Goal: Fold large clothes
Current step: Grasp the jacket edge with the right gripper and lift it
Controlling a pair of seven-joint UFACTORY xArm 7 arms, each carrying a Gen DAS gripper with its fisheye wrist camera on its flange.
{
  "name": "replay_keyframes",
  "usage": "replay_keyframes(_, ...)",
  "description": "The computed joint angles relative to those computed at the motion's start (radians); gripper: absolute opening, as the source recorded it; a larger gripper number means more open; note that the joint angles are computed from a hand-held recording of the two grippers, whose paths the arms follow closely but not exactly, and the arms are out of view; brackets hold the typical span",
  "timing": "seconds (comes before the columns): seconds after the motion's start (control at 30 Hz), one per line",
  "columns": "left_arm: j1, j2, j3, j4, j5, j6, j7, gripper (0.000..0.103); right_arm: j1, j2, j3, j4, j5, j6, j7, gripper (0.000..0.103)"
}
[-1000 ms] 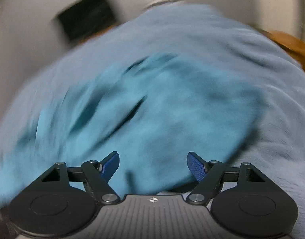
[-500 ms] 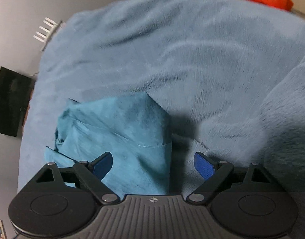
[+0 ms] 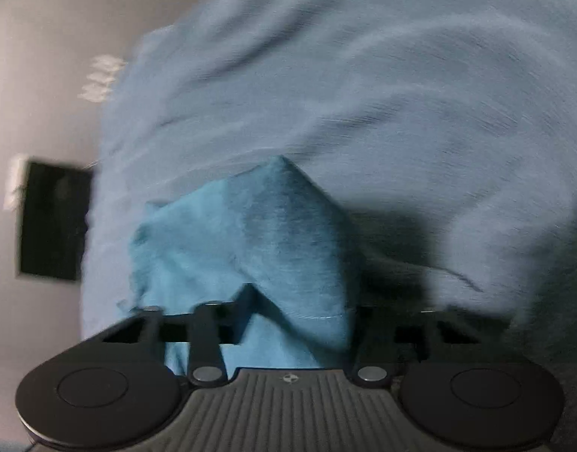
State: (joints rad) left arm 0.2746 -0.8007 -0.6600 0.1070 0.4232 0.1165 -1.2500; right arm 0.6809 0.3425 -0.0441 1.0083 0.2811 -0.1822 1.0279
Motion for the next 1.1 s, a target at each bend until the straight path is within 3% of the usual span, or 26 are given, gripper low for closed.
replay_keyframes(0.13, 0.036, 0.022, -0.021, 0.012, -0.003, -0.02, -0.019, 0.084, 0.087, -0.031, -0.02, -0.073, -0.075, -0.303, -0.208, 0.015)
replay_keyframes(0.2, 0.059, 0.037, -0.041, 0.025, -0.001, -0.022, -0.027, 0.084, 0.09, -0.038, 0.004, -0.086, -0.133, -0.382, -0.304, 0.014)
replay_keyframes(0.3, 0.079, 0.062, -0.071, 0.056, 0.015, 0.005, -0.025, 0.084, 0.073, -0.032, 0.036, -0.066, -0.122, -0.353, -0.354, 0.014)
replay_keyframes(0.4, 0.084, 0.076, -0.074, 0.074, 0.038, 0.02, -0.025, 0.084, -0.03, -0.008, 0.114, -0.023, -0.124, -0.277, -0.261, 0.018)
replay_keyframes(0.47, 0.088, 0.079, -0.07, 0.08, 0.049, 0.024, -0.031, 0.084, -0.104, 0.016, 0.17, 0.01, -0.115, -0.223, -0.204, 0.026)
replay_keyframes(0.53, 0.113, 0.07, -0.083, 0.094, 0.07, 0.029, -0.039, 0.084, -0.163, 0.035, 0.215, 0.043, -0.105, -0.149, -0.166, 0.04)
replay_keyframes(0.57, 0.135, 0.068, -0.094, 0.104, 0.084, 0.021, -0.042, 0.084, -0.194, 0.049, 0.239, 0.066, -0.105, -0.1, -0.14, 0.044)
replay_keyframes(0.63, 0.186, 0.078, -0.111, 0.132, 0.111, -0.007, -0.031, 0.084, -0.219, 0.089, 0.256, 0.115, -0.084, -0.033, -0.091, 0.062)
replay_keyframes(0.77, 0.347, 0.129, -0.211, 0.229, 0.156, -0.04, 0.003, 0.084, -0.26, 0.156, 0.291, 0.172, -0.058, -0.025, -0.009, 0.064)
replay_keyframes(0.87, 0.48, 0.186, -0.312, 0.306, 0.17, -0.046, 0.013, 0.084, -0.331, 0.196, 0.367, 0.184, -0.111, -0.091, 0.019, 0.052)
replay_keyframes(0.93, 0.576, 0.226, -0.399, 0.361, 0.189, -0.019, 0.021, 0.084, -0.317, 0.201, 0.354, 0.19, -0.149, -0.118, 0.01, 0.037)
replay_keyframes(1.03, 0.671, 0.336, -0.498, 0.433, 0.216, 0.094, 0.029, 0.084, -0.31, 0.211, 0.343, 0.209, -0.191, -0.139, 0.001, 0.028)
replay_keyframes(1.1, 0.724, 0.403, -0.536, 0.437, 0.246, 0.091, 0.001, 0.084, -0.309, 0.212, 0.343, 0.218, -0.212, -0.148, -0.002, 0.024)
